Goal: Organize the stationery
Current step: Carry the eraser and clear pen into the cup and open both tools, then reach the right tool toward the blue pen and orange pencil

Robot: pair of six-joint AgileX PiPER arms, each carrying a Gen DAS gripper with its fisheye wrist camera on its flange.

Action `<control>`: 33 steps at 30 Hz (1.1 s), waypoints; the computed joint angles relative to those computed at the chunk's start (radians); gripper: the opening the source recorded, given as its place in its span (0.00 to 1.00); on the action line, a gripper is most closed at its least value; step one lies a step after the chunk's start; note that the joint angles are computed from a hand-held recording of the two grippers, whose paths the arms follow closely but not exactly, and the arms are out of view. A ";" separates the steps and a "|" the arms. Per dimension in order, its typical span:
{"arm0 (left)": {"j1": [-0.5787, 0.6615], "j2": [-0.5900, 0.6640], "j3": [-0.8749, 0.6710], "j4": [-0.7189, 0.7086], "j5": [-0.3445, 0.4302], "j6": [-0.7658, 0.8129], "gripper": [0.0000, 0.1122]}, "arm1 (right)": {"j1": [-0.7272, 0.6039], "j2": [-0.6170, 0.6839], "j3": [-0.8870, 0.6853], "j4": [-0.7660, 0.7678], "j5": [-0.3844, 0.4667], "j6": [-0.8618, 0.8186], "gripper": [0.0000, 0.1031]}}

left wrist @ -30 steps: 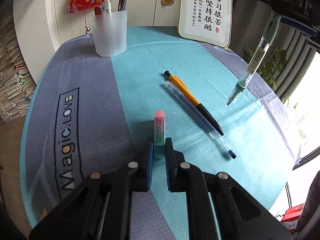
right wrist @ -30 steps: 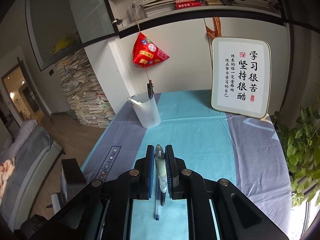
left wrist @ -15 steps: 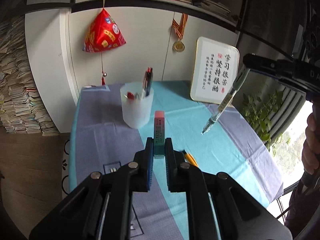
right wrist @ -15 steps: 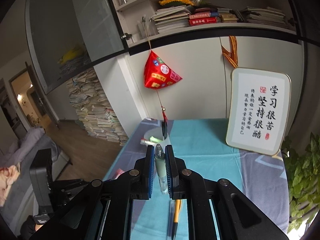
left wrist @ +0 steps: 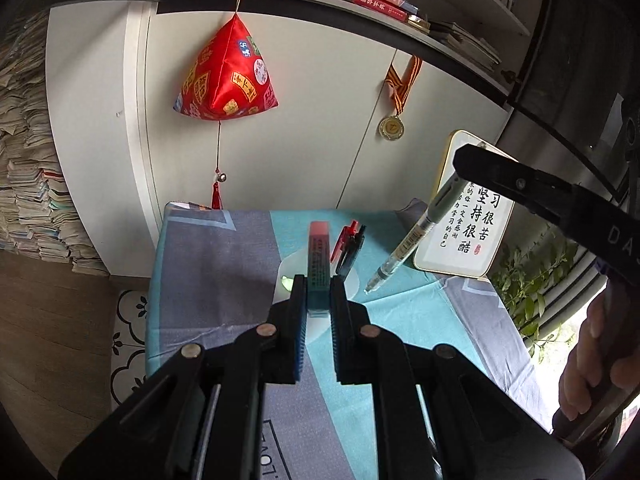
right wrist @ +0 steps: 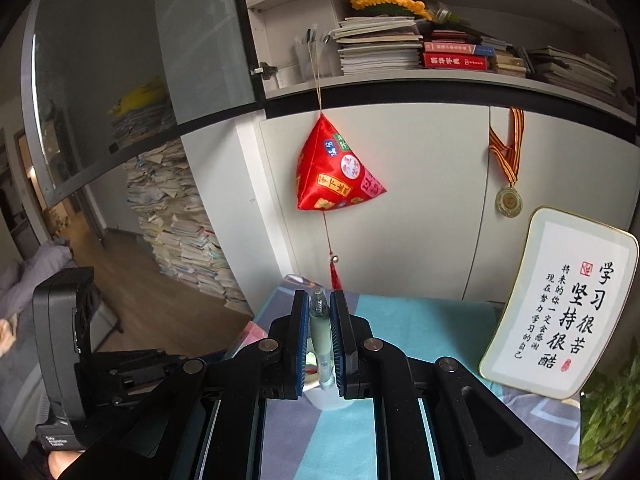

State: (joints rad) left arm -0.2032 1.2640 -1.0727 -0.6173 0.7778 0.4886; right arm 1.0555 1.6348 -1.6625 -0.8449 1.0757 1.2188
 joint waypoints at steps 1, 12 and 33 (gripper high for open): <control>-0.004 0.015 -0.004 -0.002 -0.009 0.005 0.08 | -0.010 0.012 -0.001 -0.004 -0.010 0.001 0.12; -0.053 0.194 -0.039 -0.047 -0.066 0.052 0.08 | -0.100 0.060 0.091 0.031 -0.152 0.021 0.12; -0.100 -0.101 0.166 0.044 -0.072 -0.051 0.71 | 0.108 -0.196 0.431 -0.042 -0.049 0.238 0.47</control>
State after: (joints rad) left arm -0.3029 1.1631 -0.9064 -0.5733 0.7057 0.4374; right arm 1.1640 1.4388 -1.2313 -0.8869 1.0270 1.4568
